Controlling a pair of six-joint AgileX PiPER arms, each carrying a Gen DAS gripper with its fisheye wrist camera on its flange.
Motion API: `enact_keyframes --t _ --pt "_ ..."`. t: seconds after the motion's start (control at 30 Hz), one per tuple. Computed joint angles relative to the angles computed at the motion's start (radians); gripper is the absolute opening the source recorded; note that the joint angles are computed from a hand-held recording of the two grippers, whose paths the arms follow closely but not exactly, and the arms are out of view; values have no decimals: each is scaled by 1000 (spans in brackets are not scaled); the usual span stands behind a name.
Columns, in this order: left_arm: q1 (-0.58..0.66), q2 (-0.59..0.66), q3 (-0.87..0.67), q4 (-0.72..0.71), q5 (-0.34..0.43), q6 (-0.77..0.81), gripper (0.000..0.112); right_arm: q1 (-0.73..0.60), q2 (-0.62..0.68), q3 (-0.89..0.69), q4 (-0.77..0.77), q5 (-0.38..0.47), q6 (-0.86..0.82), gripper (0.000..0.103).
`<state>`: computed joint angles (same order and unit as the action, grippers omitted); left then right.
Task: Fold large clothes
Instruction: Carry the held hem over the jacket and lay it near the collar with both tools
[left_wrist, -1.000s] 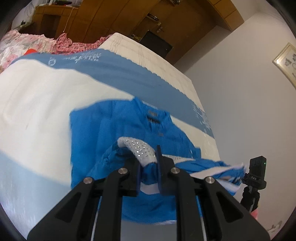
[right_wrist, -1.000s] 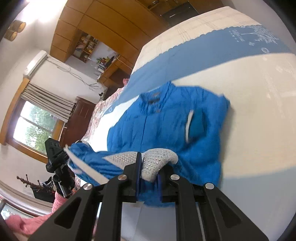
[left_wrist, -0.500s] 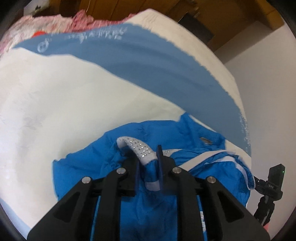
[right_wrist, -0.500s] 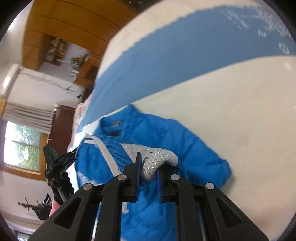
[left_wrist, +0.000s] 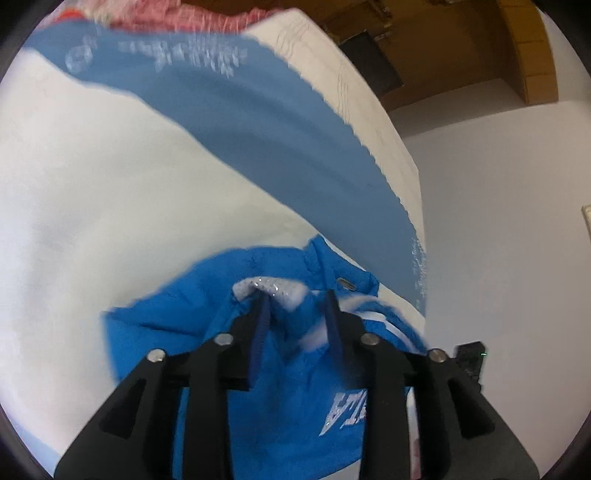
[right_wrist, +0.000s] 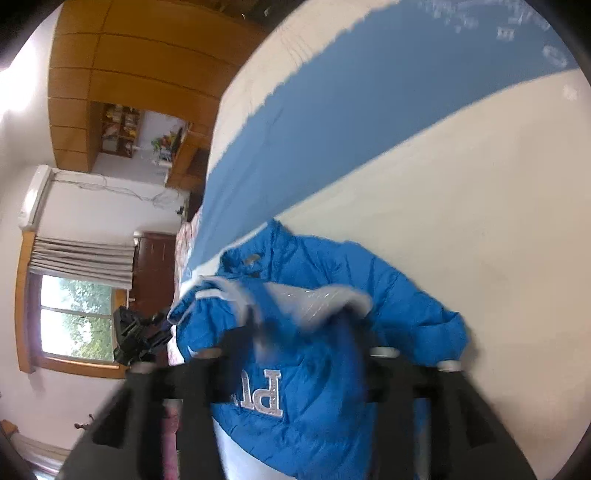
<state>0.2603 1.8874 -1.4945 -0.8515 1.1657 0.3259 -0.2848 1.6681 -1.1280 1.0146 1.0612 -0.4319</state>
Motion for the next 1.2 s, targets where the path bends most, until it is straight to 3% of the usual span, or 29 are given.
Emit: enact_keyframes --t 0.1,0.2,0.3,0.5,0.57,0.63,0.73,0.83,0.93,1.03,1.1,1.2 --pt "-18 -127 52 129 -79 -21 35 18 -86 12 -54 -30 40 51" --pt "-153 -258 152 327 -230 -84 35 198 -205 29 -282 -169 201 48" --pt "-327 -334 269 496 -378 -170 36 399 -242 45 -521 -294 408 47" --pt "-516 -252 366 749 -535 -369 37 547 -133 52 -768 -398 616 43" --pt "-514 -201 344 777 -540 -387 39 530 -78 44 -768 -408 616 41" --pt "-499 -151 309 756 -530 -373 38 490 -18 33 -714 -425 575 30" --pt "-468 -75 225 723 -494 -354 38 413 69 10 -539 -438 434 28" --pt "-464 -2 150 735 -472 -367 37 390 114 -4 -474 -456 381 25" --pt "-482 5 135 782 -456 -410 37 410 106 -10 -543 -456 450 25" --pt "-498 -52 159 825 -434 -484 35 469 25 6 -700 -452 628 29" --pt "-523 -140 225 853 -471 -530 36 507 -47 40 -760 -478 689 29" --pt "-615 -261 322 1029 -528 -724 38 623 -176 107 -859 -535 826 29"
